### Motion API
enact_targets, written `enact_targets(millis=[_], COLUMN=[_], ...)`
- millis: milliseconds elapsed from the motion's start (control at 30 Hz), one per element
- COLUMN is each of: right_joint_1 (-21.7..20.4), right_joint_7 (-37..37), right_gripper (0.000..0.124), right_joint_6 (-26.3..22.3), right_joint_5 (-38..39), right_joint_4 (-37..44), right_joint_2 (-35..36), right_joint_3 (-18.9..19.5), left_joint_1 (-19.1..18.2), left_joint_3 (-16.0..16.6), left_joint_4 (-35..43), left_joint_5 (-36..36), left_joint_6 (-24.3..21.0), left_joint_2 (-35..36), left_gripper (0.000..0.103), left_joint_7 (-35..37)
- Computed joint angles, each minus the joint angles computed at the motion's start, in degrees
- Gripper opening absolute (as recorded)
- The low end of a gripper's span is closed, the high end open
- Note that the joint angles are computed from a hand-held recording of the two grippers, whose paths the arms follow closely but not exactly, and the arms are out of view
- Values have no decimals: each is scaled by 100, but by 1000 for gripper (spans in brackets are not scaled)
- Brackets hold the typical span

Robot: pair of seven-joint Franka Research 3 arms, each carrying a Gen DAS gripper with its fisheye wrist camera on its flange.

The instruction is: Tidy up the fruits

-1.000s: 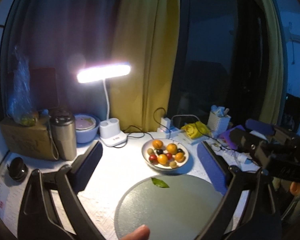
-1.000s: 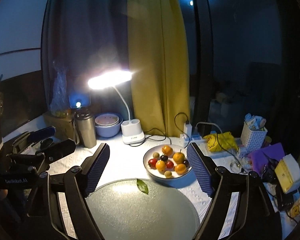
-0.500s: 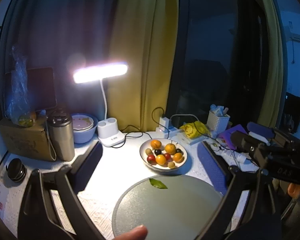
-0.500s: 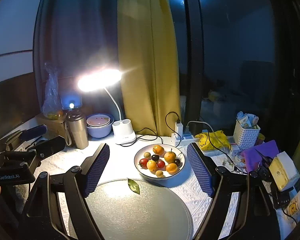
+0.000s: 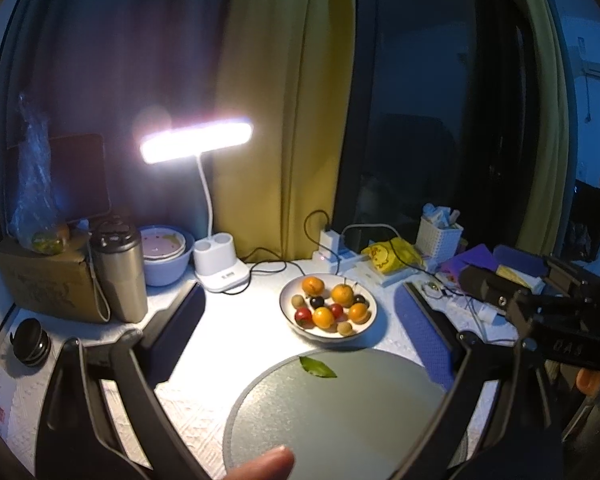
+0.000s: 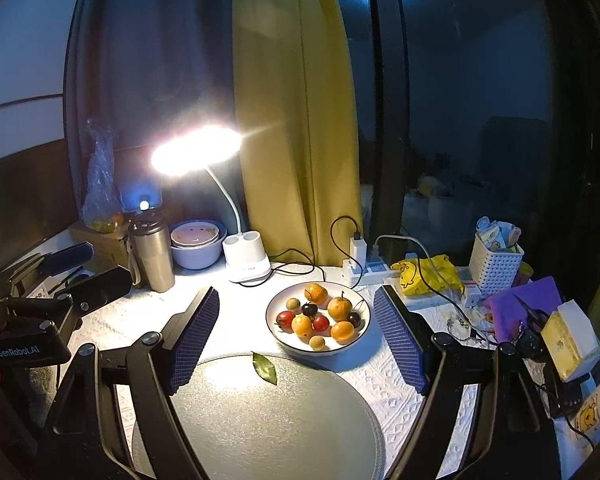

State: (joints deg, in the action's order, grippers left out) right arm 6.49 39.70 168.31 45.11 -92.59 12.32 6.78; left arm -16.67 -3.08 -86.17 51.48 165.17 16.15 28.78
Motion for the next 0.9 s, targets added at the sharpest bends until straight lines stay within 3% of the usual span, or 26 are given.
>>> enact_targets(millis=[900], right_joint_1=[-87], right_joint_7=[-16], right_gripper=[82], right_joint_6=[-15], right_joint_5=[36], right_joint_4=[155], right_joint_2=[181], right_joint_3=[58], left_joint_1=[-91], left_joint_3=[38], left_joint_4=[334], left_joint_5=[-240], left_joint_6=[-187], left_joint_2=[320], left_gripper=[96], left_joint_7=[350])
